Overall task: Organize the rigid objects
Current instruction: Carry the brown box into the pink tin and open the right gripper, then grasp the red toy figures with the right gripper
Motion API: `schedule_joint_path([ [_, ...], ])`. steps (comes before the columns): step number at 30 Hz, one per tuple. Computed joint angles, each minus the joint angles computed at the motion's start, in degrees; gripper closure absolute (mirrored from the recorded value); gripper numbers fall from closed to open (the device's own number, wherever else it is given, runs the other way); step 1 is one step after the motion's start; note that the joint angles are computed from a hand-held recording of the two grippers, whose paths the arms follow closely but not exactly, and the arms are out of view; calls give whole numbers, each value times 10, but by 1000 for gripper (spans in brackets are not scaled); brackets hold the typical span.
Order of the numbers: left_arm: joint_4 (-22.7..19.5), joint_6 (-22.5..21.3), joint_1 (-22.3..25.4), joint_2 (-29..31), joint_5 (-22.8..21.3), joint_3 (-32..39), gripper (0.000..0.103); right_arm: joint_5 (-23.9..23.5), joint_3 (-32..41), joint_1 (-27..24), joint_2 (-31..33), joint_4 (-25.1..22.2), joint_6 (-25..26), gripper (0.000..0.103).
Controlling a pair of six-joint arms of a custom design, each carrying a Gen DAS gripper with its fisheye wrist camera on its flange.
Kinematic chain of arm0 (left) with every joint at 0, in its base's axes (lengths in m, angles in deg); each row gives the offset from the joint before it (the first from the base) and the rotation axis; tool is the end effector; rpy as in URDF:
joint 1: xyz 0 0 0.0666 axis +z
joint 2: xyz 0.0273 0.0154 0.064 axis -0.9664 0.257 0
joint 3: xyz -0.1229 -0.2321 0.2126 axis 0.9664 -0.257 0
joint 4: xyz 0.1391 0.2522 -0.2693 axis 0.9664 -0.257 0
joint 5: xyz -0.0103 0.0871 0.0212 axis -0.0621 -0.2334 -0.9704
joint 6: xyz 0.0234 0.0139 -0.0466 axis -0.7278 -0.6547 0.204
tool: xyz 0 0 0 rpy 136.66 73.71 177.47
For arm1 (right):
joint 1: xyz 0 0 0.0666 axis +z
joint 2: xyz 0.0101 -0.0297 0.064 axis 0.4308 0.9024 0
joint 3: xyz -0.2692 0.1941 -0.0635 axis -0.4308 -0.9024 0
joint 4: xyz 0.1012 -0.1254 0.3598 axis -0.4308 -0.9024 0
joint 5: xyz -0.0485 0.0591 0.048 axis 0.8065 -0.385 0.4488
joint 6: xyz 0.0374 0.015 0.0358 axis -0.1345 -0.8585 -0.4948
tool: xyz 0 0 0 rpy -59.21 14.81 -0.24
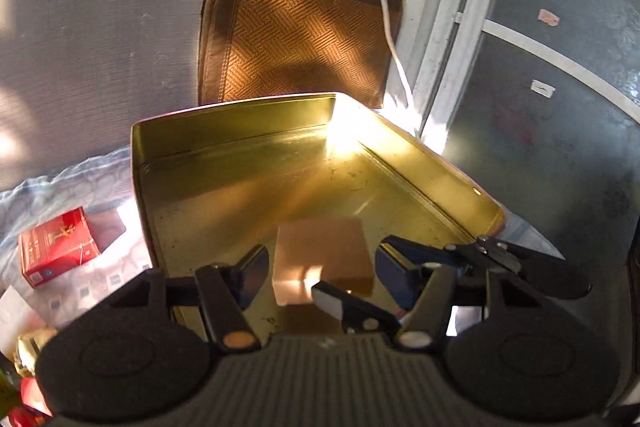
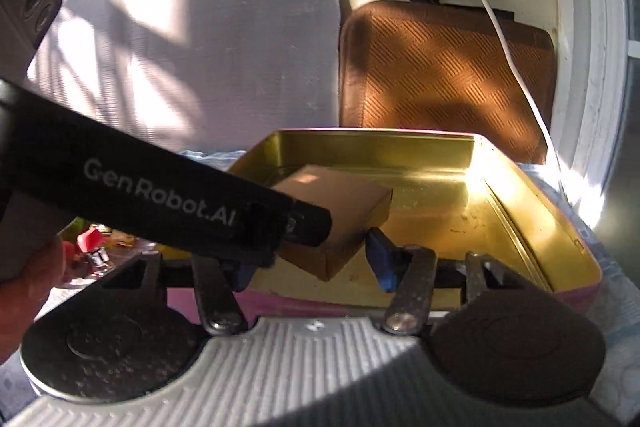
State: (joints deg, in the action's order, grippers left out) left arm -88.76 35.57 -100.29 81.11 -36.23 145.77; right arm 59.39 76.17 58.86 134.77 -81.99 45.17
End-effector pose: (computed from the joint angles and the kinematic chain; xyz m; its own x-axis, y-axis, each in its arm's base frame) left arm 0.5813 -0.2713 0.4858 -0.6425 -0.0137 -0.7662 0.2006 0.9620 -0.1854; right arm 0.5775 0.3772 0.4260 -0.3652 -0.1770 -0.9140 -0.4900 0.8713 0.0271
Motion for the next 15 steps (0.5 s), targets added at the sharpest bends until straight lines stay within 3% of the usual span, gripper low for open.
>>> schedule_joint_path([
  [5, 76, -2, 10, -116, -13, -157, 42, 7, -51, 4, -32, 21, -28, 44],
  [7, 130, 8, 25, -197, -7, -255, 41, -9, -112, 8, -72, 84, -36, 44],
  [10, 179, 24, 45, -314, -53, -385, 41, -53, -172, 21, -115, 157, -29, 44],
  [12, 169, 40, 60, -372, -98, -441, 41, -81, -172, 35, -116, 156, -21, 44],
  [15, 140, 68, 85, -429, -135, -499, 43, -142, -110, 61, -75, 95, -2, 45],
])
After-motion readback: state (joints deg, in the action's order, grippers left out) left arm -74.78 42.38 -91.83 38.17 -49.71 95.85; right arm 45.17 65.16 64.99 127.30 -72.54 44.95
